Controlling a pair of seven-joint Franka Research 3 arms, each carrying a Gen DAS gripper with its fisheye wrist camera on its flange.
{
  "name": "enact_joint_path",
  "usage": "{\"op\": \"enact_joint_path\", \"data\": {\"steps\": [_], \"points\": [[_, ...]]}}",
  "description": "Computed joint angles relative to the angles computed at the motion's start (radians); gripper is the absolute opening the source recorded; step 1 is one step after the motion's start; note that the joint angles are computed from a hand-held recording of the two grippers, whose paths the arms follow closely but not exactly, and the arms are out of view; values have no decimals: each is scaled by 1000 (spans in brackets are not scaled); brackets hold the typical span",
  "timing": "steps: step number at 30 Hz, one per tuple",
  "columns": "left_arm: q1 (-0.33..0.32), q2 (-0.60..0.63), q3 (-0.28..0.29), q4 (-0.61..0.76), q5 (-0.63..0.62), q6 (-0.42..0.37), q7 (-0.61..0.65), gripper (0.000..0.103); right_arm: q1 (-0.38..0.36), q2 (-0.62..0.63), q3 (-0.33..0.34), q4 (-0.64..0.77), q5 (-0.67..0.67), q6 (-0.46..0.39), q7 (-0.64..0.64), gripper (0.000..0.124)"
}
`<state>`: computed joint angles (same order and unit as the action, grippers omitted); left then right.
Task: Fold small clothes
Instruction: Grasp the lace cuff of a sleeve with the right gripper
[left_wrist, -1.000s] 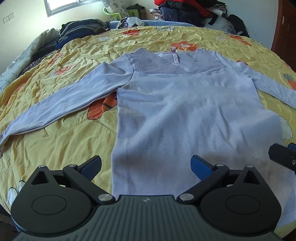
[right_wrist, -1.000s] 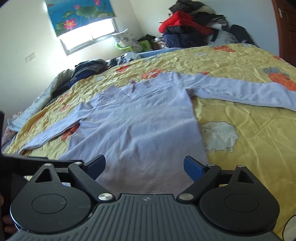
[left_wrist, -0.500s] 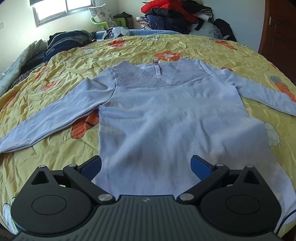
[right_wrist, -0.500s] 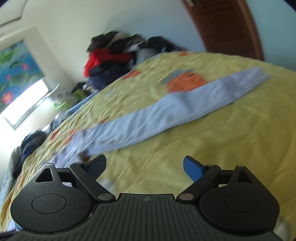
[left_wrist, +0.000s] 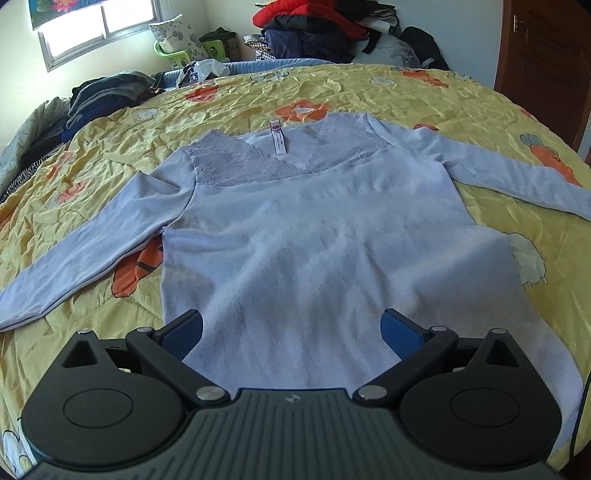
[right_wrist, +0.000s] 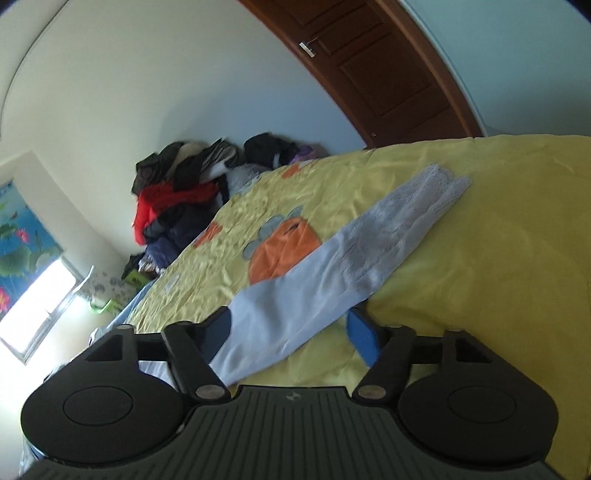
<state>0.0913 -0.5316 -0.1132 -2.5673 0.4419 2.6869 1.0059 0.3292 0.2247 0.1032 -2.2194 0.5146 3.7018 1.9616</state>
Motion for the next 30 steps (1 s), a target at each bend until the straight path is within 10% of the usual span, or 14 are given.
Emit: {"op": "enact_joint_path", "data": {"steps": [9, 20, 30], "points": [[-2, 5, -2, 1, -1, -10, 10, 103, -85, 150, 18, 163, -31, 9, 228, 19], [38, -2, -19, -4, 41, 10, -45, 103, -63, 219, -2, 294, 29, -66, 208, 11], [79, 5, -34, 3, 99, 9, -110, 103, -192, 198, 136, 239, -306, 18, 436, 11]]}}
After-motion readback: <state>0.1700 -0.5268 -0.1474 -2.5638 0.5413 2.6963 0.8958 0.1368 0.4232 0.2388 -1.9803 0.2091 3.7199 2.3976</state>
